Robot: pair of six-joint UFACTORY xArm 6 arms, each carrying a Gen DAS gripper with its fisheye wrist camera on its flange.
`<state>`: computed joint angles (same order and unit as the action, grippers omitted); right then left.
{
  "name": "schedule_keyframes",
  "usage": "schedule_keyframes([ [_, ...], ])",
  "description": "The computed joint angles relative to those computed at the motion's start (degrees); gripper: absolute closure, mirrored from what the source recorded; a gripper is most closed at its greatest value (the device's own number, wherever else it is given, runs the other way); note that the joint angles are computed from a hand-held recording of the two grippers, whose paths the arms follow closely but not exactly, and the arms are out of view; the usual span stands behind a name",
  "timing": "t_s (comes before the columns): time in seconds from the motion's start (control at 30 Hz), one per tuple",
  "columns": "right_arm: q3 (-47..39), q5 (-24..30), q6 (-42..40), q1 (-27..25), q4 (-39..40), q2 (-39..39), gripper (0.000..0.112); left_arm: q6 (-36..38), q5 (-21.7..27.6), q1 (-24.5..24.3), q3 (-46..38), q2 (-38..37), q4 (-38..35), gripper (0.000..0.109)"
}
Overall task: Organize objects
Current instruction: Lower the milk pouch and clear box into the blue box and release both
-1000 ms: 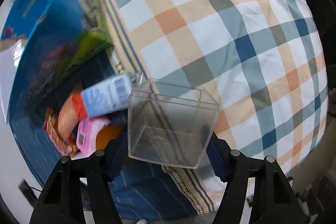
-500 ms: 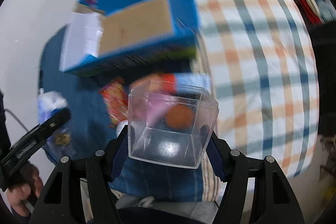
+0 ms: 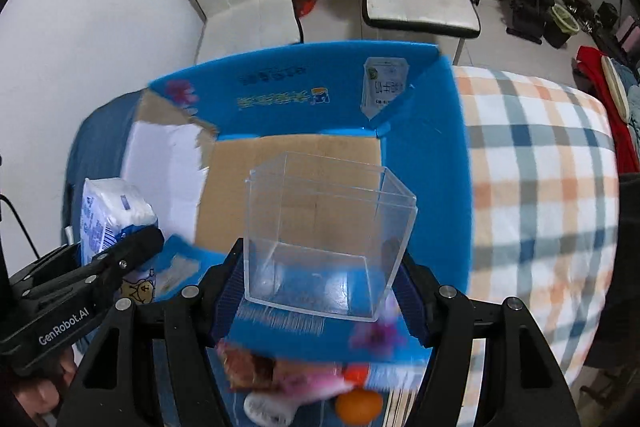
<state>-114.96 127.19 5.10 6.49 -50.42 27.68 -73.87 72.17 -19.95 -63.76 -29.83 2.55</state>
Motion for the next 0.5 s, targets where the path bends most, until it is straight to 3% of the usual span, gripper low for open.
schedule_keyframes([
  [0.13, 5.0, -2.5, 1.2, -4.2, -0.3, -0.8, 0.043, 4.9, -5.8, 5.0, 4.4, 1.6, -6.2, 0.06],
  [0.33, 9.5, -5.4, 2.3, -7.3, -3.6, -1.3, 0.043, 9.9, -10.5, 8.4, 7.6, 4.5, -10.6, 0.06],
  [0.43, 10.5, -6.5, 3.0, -8.5, -4.0, -1.7, 0.043, 10.4, -12.3, 8.5, 9.3, 4.6, -11.6, 0.053],
  [0.5, 11.7, -7.0, 3.6, -9.1, -4.1, -2.1, 0.043, 9.7, -12.5, 8.7, 9.8, 4.9, -11.9, 0.043],
])
